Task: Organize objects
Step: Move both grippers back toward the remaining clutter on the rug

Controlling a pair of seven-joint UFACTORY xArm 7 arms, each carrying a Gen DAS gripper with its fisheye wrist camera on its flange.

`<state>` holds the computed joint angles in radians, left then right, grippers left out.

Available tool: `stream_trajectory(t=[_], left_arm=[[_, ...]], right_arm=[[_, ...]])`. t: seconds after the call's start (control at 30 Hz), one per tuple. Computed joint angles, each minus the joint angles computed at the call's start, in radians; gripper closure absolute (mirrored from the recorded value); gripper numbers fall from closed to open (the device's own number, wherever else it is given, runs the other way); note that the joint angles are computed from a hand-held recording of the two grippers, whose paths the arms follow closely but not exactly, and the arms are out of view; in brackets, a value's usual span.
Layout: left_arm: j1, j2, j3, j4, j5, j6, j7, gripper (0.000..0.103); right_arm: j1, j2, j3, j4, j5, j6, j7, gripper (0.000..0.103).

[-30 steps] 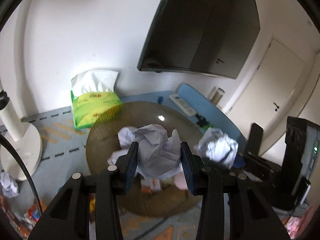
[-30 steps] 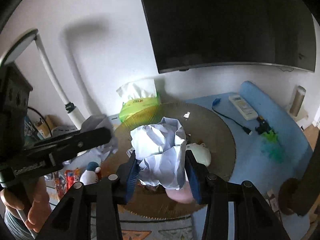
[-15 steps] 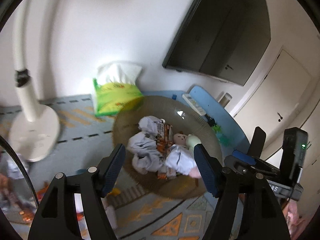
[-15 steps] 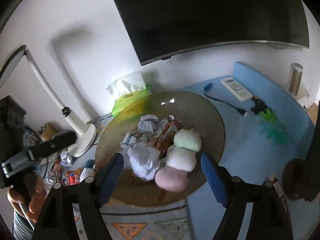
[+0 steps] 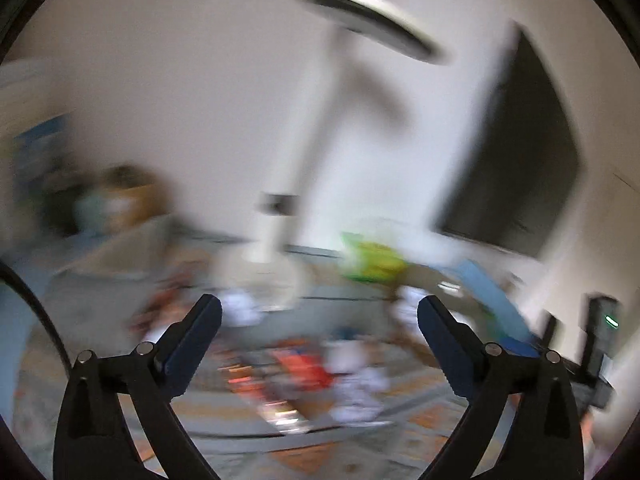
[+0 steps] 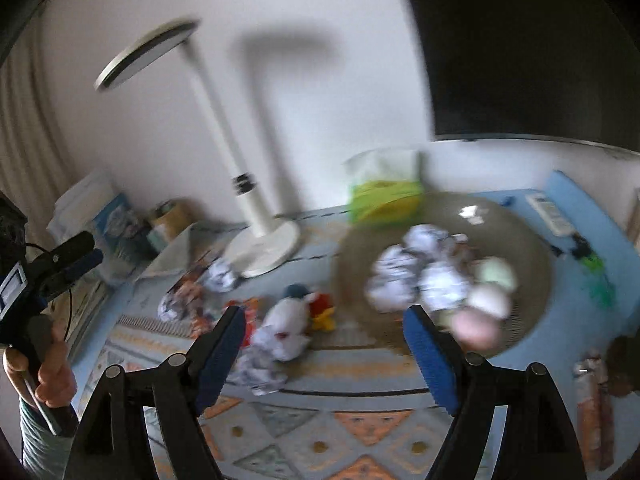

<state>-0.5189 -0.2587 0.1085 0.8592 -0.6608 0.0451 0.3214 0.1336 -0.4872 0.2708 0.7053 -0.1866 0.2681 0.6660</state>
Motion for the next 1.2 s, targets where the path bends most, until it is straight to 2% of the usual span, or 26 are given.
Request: stream_trajectory(t=[0.03,0.1,0.17,0.2,0.27,0.3,0.33,0.43,0.5,0.53,0.57,0.6,0.63,0.67,0.73,0.8,0.87,0.97,1.0,1.1,1.13,1.2], left_arm=[[0.065,-0.007,-0.039,-0.031,0.054,-0.007,-0.063,0.004],[0.123,-0.005,-0.044,-0.095,0.080,-0.027,-0.098,0.004],[0.203,0.016,-0.075,-0.140,0.147,-0.032,-0.188,0.004],[0.228,0.033,-0.080,-0.158,0.170,-0.030,-0.227,0.005],[0.191,0.056,-0.030,-0.181,0.150,-0.037,-0.228,0.005],[0.194,0.076,-0.027,-0.188,0.155,-0.049,-0.237,0.005],[0.220,0.092,-0.049,-0.195,0.183,-0.061,-0.265,0.005],[0.294,0.124,-0.111,-0.210,0.283,-0.082,-0.356,0.005],[0.326,0.151,-0.135,-0.216,0.339,-0.087,-0.413,0.005],[0.310,0.144,-0.115,-0.218,0.323,-0.054,-0.398,0.005],[0.252,0.138,-0.061,-0.214,0.266,-0.042,-0.341,0.005],[0.223,0.132,-0.040,-0.222,0.226,-0.066,-0.306,0.005],[0.237,0.129,-0.052,-0.231,0.228,-0.078,-0.313,0.005],[0.231,0.135,-0.045,-0.223,0.219,-0.069,-0.308,0.005],[0.140,0.138,0.035,-0.202,0.096,-0.036,-0.196,0.005],[0.143,0.141,0.032,-0.179,0.051,0.000,-0.139,0.005],[0.126,0.147,0.055,-0.117,-0.053,0.089,-0.028,0.005],[0.107,0.156,0.069,-0.034,-0.245,0.123,0.178,0.005],[0.111,0.175,0.062,0.000,-0.262,0.121,0.232,0.005],[0.143,0.267,0.021,0.084,-0.197,0.094,0.308,0.006],[0.157,0.298,0.013,0.110,-0.156,0.107,0.294,0.008],[0.186,0.351,-0.009,0.156,-0.150,0.139,0.293,0.020]], right_arm=[[-0.006,0.019,0.020,-0.002,-0.008,-0.024,0.014,0.023],[-0.017,0.067,0.061,-0.015,-0.019,-0.097,0.061,0.023],[0.010,0.132,0.061,-0.025,-0.006,-0.166,0.075,0.023],[-0.003,0.163,0.081,-0.023,-0.016,-0.189,0.094,0.023],[-0.082,0.220,0.164,-0.011,-0.082,-0.213,0.166,0.023],[-0.132,0.245,0.211,0.001,-0.135,-0.213,0.213,0.023],[-0.202,0.272,0.274,0.014,-0.210,-0.212,0.279,0.023],[-0.315,0.317,0.365,0.032,-0.371,-0.226,0.426,0.023],[-0.364,0.342,0.394,0.038,-0.464,-0.237,0.512,0.023],[-0.348,0.352,0.374,0.037,-0.465,-0.238,0.515,0.023],[-0.318,0.358,0.340,0.033,-0.444,-0.246,0.501,0.023],[-0.319,0.357,0.330,0.028,-0.461,-0.267,0.523,0.023],[-0.347,0.354,0.340,0.024,-0.502,-0.288,0.572,0.023],[-0.337,0.354,0.324,0.019,-0.508,-0.294,0.588,0.023],[-0.284,0.359,0.263,0.007,-0.489,-0.308,0.586,0.023],[-0.288,0.354,0.260,0.005,-0.517,-0.318,0.614,0.023],[-0.281,0.355,0.257,0.011,-0.533,-0.308,0.619,0.022],[-0.134,0.380,0.141,0.025,-0.434,-0.273,0.495,0.022],[-0.119,0.384,0.130,0.032,-0.442,-0.259,0.496,0.022],[-0.110,0.385,0.119,0.042,-0.515,-0.245,0.554,0.022],[-0.103,0.384,0.110,0.043,-0.530,-0.244,0.567,0.022],[-0.074,0.388,0.082,0.045,-0.529,-0.240,0.567,0.022]])
